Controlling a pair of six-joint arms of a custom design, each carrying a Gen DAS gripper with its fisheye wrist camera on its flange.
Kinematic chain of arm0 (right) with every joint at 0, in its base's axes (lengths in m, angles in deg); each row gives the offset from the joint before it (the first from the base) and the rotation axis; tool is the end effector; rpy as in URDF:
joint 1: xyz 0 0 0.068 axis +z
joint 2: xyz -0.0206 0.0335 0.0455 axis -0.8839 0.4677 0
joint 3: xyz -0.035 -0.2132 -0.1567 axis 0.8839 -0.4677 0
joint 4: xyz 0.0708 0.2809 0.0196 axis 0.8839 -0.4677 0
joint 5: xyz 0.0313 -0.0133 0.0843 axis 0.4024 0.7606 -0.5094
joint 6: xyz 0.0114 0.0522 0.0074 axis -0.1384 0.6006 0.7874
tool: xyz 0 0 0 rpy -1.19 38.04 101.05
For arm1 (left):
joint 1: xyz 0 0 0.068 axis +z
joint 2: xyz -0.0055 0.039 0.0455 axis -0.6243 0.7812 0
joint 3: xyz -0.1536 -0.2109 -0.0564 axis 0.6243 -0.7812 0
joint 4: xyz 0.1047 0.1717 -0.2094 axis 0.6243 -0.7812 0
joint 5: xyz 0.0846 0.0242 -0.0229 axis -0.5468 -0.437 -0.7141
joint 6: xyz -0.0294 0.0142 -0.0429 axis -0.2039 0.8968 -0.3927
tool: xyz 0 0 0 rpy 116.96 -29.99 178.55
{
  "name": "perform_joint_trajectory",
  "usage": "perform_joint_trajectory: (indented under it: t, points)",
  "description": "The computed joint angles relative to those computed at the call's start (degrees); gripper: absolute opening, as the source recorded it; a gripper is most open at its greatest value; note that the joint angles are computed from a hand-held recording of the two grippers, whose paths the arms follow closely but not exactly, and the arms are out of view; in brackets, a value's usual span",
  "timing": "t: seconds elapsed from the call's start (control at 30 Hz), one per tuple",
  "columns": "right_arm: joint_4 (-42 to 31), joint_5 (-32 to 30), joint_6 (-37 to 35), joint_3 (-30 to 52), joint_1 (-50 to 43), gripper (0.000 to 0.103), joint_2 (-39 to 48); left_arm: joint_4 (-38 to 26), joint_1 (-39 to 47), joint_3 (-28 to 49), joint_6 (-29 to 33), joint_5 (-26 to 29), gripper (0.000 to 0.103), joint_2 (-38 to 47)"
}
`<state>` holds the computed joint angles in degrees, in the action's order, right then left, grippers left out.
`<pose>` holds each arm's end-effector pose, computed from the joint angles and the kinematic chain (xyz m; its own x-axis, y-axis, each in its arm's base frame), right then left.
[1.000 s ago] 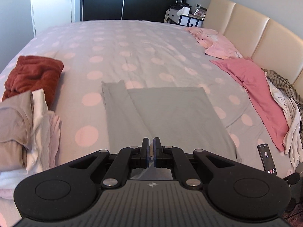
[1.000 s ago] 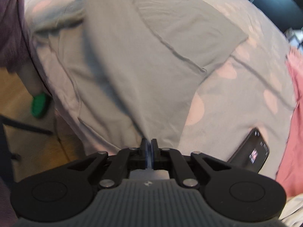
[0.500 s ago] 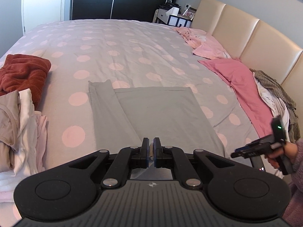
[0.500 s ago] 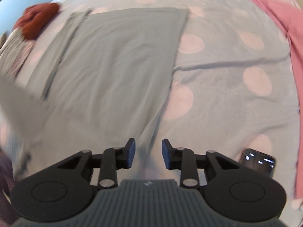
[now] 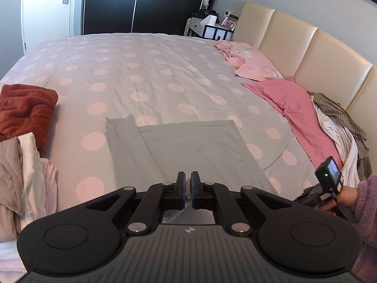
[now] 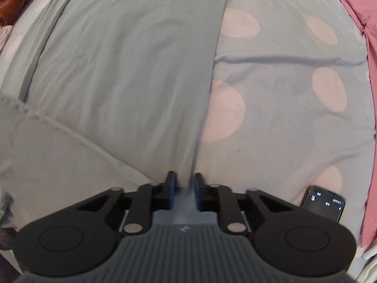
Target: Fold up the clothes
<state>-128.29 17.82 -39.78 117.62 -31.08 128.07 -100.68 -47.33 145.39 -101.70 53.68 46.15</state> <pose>0.2751 0.1699 0.2320 -0.7710 -0.6061 -0.1956 -0.6284 0.7739 0.0788 0.0572 -0.0075 0.3974 -0.7137 -0.2005 -0.6712 -0.0986 0.9774 -0.1871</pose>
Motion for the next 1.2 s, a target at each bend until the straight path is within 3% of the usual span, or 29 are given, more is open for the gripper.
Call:
perform_joint_trajectory:
  t: [0.27, 0.43, 0.87, 1.2]
  points:
    - [0.37, -6.61, -1.80, -2.46, -6.69, 0.007, -3.08, 8.16, -5.15, 5.02, 2.45, -9.86, 0.002, 15.07]
    - [0.40, -11.62, -3.39, -4.28, -11.47, 0.007, -4.82, 15.34, -8.91, 13.73, 8.50, -14.64, 0.002, 31.31]
    - [2.97, -17.84, 0.79, -7.28, -14.30, 0.006, -6.27, 27.00, -11.08, 41.13, 25.08, -15.22, 0.002, 74.61]
    - [3.70, -19.42, 2.39, -7.97, -16.28, 0.006, -4.47, 24.71, -10.87, 61.81, 29.17, -14.77, 0.001, 100.74]
